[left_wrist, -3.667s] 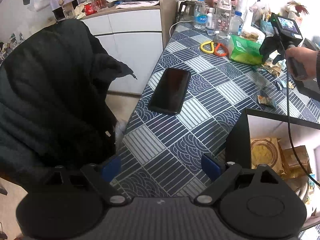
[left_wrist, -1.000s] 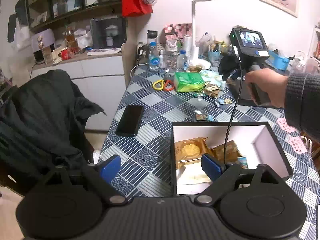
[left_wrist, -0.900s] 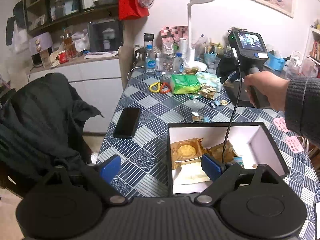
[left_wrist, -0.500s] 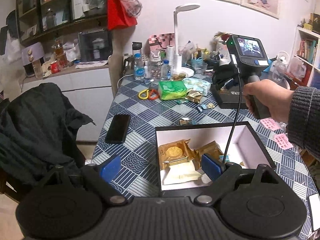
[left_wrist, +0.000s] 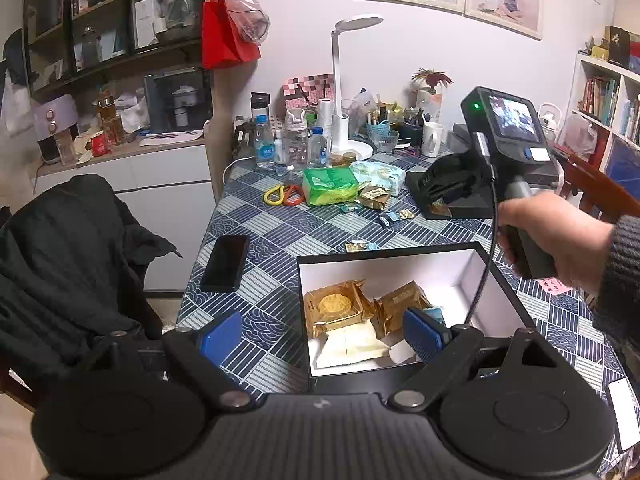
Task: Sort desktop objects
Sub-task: 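Lift the snack packet with the right tool and carry it toward the gift box, then lower the packet into the gift box and open the right tool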
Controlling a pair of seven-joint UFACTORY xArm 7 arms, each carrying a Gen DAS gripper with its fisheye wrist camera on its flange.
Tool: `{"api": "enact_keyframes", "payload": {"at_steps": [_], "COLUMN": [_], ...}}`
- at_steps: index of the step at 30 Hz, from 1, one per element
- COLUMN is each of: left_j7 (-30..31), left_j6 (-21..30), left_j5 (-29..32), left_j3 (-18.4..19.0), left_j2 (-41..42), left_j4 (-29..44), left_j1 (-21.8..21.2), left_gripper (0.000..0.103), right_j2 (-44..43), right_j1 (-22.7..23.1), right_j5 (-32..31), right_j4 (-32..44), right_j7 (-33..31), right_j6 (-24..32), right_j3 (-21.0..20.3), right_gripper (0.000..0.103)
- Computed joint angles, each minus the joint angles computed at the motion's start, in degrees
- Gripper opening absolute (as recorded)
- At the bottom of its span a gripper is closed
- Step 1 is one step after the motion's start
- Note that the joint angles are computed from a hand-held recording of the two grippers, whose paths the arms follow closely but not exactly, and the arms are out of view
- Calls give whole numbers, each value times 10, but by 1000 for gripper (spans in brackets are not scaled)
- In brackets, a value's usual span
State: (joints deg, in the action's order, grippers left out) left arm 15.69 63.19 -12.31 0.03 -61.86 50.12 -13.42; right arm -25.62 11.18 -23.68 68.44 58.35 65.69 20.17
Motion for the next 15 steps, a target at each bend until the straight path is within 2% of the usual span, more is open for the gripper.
{"api": "enact_keyframes", "payload": {"at_steps": [15], "left_j7": [-7], "left_j6": [4], "left_j5": [-1], "left_j3": [7], "left_j2": [4], "left_j4": [1], "left_j1": [6], "left_gripper": [103], "right_j2": [-77], "right_j1": [16], "right_j5": [75], "right_j4": [-95], "right_j7": [39], "right_j6": [-40], "right_j3": [6], "right_gripper": [26]}}
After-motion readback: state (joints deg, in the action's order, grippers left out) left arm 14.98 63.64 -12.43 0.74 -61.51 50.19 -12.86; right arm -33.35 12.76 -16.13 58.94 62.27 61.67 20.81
